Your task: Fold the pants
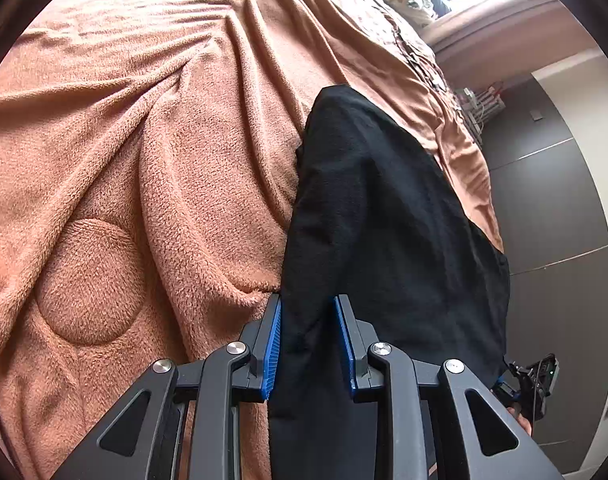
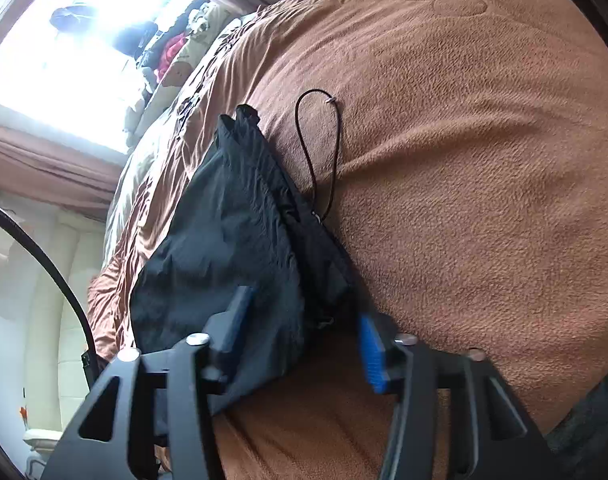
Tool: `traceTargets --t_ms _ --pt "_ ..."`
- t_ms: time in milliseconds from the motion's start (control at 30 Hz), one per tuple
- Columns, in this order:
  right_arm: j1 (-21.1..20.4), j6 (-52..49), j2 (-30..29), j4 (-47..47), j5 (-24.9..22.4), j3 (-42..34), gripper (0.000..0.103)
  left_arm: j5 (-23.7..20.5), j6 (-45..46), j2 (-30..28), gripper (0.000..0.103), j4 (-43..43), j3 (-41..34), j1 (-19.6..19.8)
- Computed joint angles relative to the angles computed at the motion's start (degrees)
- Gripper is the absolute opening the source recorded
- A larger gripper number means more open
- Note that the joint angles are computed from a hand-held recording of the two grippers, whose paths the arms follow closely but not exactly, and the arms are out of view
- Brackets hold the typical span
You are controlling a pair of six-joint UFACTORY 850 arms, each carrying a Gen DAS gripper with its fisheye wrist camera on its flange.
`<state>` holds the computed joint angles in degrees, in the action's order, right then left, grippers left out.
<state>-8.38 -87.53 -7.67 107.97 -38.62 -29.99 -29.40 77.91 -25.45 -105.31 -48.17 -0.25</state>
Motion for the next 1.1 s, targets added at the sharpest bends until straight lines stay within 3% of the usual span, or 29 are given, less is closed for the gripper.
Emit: traceTargets --t_ms 200,267,300,400,500,867,1100 --pt "-2.15 -1.72 -5.58 2.93 -7.33 -1.47 0.051 -2.12 2.2 0.32 0.025 -1.91 1.61 0.86" --pt "-2.85 -2.4 -7.14 4.5 -10.1 -1.94 0.051 -0.98 3.09 0.96 0.012 -2.79 2.18 0.69" --pt "-2.93 -3.11 -7.89 5.37 -10.85 -2.42 0.042 -0.79 3.27 1.16 0.007 -2.97 2.24 0.68" --pt "-2.48 -3.63 -8.7 5.98 -9.59 -3.39 0.024 -0.99 4.99 2.75 0.005 -4.23 3.03 0.78" --pt "-1.85 -4.08 -7.81 6.54 -8.52 -3.03 0.017 -1.18 6.29 5.04 0.004 -5.21 4.13 0.97" --pt "2.08 -3.46 -3.91 7.04 -6.52 -1.59 0.014 -0.68 2.75 10.63 0.003 -0.4 7.25 3.74" --pt "6.64 -2.67 -4.22 7.69 -5.39 -2.31 0.014 -1.25 0.9 13.47 0.003 2.75 10.54 8.39"
